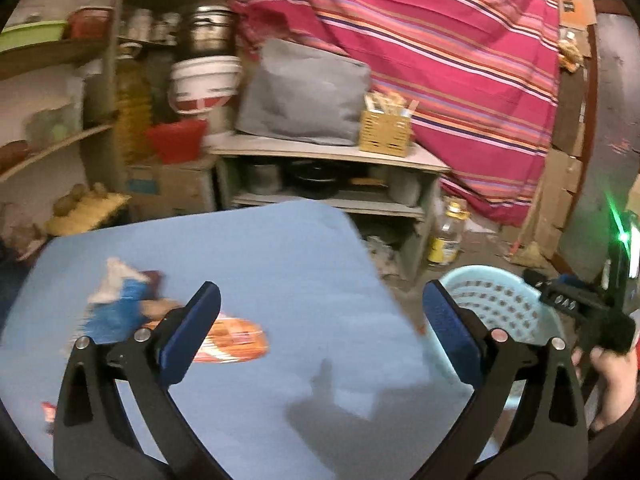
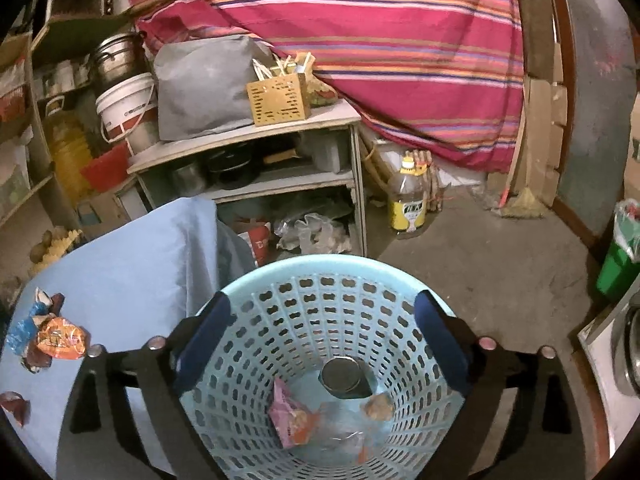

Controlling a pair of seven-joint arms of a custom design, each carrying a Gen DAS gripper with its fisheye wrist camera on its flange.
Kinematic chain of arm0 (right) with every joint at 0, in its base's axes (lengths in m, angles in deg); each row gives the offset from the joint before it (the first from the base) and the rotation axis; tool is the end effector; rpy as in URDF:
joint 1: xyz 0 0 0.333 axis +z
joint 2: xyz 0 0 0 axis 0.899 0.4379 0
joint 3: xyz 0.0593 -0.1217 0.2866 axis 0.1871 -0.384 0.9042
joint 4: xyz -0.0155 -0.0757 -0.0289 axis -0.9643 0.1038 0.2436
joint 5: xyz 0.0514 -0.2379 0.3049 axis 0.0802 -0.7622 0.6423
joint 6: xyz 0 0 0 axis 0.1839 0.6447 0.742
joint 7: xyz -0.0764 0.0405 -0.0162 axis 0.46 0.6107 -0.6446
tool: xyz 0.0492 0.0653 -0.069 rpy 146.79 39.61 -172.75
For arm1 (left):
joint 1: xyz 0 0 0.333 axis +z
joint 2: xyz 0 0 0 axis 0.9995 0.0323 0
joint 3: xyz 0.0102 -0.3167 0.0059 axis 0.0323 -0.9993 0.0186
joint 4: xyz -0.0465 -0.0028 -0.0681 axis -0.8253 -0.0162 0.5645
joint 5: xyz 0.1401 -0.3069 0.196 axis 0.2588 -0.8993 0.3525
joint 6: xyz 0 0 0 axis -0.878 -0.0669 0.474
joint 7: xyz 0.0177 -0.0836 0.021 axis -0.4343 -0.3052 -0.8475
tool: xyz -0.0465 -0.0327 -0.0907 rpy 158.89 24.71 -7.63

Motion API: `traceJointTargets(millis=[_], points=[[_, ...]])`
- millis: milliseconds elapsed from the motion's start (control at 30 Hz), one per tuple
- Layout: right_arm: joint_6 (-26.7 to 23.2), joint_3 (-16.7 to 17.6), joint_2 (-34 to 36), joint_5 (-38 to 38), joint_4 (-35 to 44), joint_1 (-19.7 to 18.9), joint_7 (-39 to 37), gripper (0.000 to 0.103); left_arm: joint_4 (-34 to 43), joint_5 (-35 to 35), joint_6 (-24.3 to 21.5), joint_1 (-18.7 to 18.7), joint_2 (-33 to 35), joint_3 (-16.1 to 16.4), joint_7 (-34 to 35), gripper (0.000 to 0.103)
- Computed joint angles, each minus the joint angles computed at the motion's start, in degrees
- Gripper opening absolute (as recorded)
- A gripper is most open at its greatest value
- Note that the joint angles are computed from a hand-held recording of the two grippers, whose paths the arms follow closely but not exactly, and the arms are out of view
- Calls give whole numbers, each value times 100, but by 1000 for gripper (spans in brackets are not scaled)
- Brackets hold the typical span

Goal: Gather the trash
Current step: 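Grasp the red snack bag with the left gripper while the right gripper returns to the table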

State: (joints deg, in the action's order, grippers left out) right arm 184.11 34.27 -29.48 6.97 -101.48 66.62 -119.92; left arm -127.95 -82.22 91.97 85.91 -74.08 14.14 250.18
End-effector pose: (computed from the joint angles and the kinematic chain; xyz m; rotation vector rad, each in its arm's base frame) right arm 0.5333 0.0452 0.4335 -1.0023 2.1984 -1.0567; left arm 0.6292 -0.1589 0.4705 -1.2083 2.0194 -1.2357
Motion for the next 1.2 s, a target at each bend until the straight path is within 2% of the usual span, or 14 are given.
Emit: traceJointTargets(millis=[67,233,367,433,500,633,733,900,933,1067,1200], points=[[-173,83,74,-4,120,84,-20,97,-84,-309,117,173,-83,58,300,98],[-468,167,390,276,528,342,-507,97,-194,-578,193,405,-135,369,524,98],[-590,139,717,687,898,578,-937,97,-305,-519,250,592,-121,590,560,98],[-578,106,828,749,1033,688,-967,97,-410,-157,62,695,-132,727,233,98],[-529,70,930,801,1155,780,-985,97,-512,-63,-89,845,-156,758,188,98],[-501,14,1195,1047,1441,953,-1234,97,-541,-24,-194,1082,-63,768,404,98],[-639,-26,1416,1217,1698,1121,-1508,97,-608,110,-589,1266,-7,819,417,98],[-777,-125,1709,1420,2046,1364,-1910,97,-718,105,-832,1335,101,820,765,98],[-815,-141,1778,1480,2127,1406,-2008,97,-703,289,-894,1316,158,853,660,98],[-874,-235,2005,1715,2390,1531,-2288,97,-592,836,-625,1279,405,832,267,98],[-908,-318,2245,1903,2702,1679,-2516,97,-288,1720,-602,1257,730,933,-668,97]])
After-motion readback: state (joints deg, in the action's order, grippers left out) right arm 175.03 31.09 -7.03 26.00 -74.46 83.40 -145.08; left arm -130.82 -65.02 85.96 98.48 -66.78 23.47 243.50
